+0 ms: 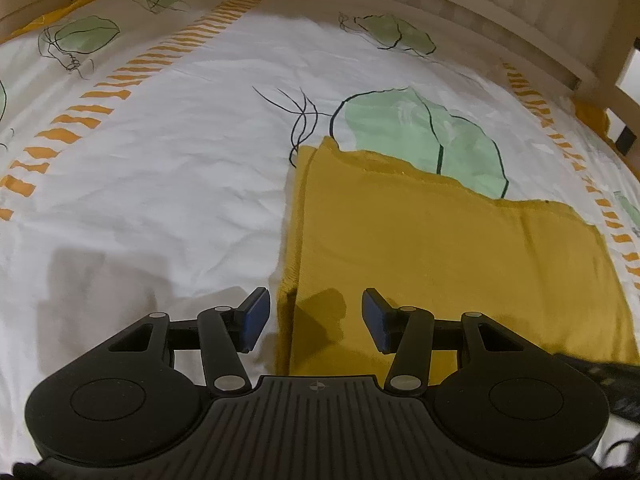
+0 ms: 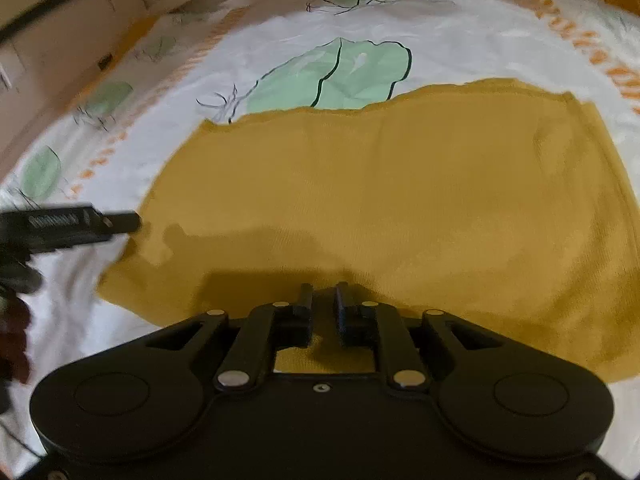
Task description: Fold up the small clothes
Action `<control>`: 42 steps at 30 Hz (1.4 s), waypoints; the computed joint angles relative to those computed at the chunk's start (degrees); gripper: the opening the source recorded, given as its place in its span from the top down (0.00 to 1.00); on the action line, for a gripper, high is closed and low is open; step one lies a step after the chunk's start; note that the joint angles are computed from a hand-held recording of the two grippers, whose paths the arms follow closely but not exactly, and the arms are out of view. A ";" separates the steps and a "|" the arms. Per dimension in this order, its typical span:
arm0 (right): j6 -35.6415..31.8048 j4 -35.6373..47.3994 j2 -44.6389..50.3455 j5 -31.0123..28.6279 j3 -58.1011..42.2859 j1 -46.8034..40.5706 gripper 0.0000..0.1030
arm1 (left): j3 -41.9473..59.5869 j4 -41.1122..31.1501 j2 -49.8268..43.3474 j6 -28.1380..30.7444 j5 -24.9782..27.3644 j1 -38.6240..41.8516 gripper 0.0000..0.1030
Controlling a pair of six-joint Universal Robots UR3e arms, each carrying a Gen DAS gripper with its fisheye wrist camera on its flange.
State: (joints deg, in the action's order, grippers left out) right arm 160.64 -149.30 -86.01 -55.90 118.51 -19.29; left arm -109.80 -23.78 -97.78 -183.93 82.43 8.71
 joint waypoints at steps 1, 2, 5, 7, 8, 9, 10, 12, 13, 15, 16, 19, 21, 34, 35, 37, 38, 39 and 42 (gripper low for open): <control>-0.32 1.08 -0.83 1.56 0.39 -1.55 0.54 | 0.04 -0.04 -0.09 0.04 0.05 -0.06 0.52; -0.74 2.25 -1.72 3.49 0.48 -3.72 0.43 | 0.09 -0.09 -0.18 0.09 0.08 -0.06 0.52; -1.13 2.60 -3.52 6.13 0.79 -9.07 0.36 | 0.16 -0.24 -0.34 0.07 0.34 -0.04 0.52; -1.13 2.79 -3.93 7.23 0.29 -13.06 0.32 | 0.31 -0.28 -0.56 -0.15 0.65 -0.21 0.52; -0.91 2.62 -3.76 7.52 -0.01 -14.82 0.27 | 0.38 -0.27 -0.65 -0.22 0.75 -0.27 0.52; -0.64 2.53 -3.38 7.69 -0.53 -16.71 0.26 | 0.44 -0.27 -0.76 -0.25 0.86 -0.34 0.52; -0.45 2.18 -3.40 7.81 -0.33 -18.20 0.26 | 0.50 -0.27 -0.87 -0.22 0.90 -0.36 0.52; 0.19 1.71 -1.90 7.80 -1.51 -20.86 0.26 | 0.71 -0.31 -1.19 -0.26 1.06 -0.57 0.52; 0.36 1.60 -0.92 7.66 -2.25 -21.71 0.26 | 0.80 -0.36 -1.30 -0.22 1.10 -0.65 0.52; 1.29 0.65 1.65 6.85 -3.88 -23.03 0.26 | 1.07 -0.40 -1.65 -0.06 1.19 -0.86 0.52; 1.45 0.20 2.63 6.87 -4.21 -23.57 0.26 | 1.11 -0.39 -1.77 0.04 1.25 -0.97 0.52; 0.62 0.88 5.44 7.10 -5.38 -24.97 0.26 | 1.38 -0.42 -2.21 0.05 1.41 -1.41 0.52; -1.21 4.01 6.90 8.53 -6.63 -25.65 0.26 | 1.65 -0.57 -2.57 -0.13 1.46 -1.57 0.52; -5.01 8.10 16.44 18.69 -11.53 -25.83 0.31 | 1.90 -1.30 -2.90 -0.97 0.96 -1.06 0.52; -4.65 7.70 16.70 18.08 -11.96 -25.30 0.43 | 1.84 -1.32 -2.83 -0.90 0.80 -0.97 0.52; -3.01 7.15 16.93 15.65 -13.15 -24.11 0.71 | 1.56 -1.47 -2.49 -0.74 0.22 -0.55 0.52; -2.68 8.25 17.06 15.64 -13.80 -24.07 0.73 | 1.39 -1.58 -2.24 -0.72 -0.15 -0.24 0.52; -1.40 8.13 16.58 15.45 -13.72 -23.90 0.73 | 1.33 -1.69 -2.08 -0.80 -0.42 -0.04 0.52; 0.17 4.58 13.15 11.59 -12.22 -21.68 0.74 | 0.57 -1.92 -0.90 -0.64 -1.53 1.34 0.52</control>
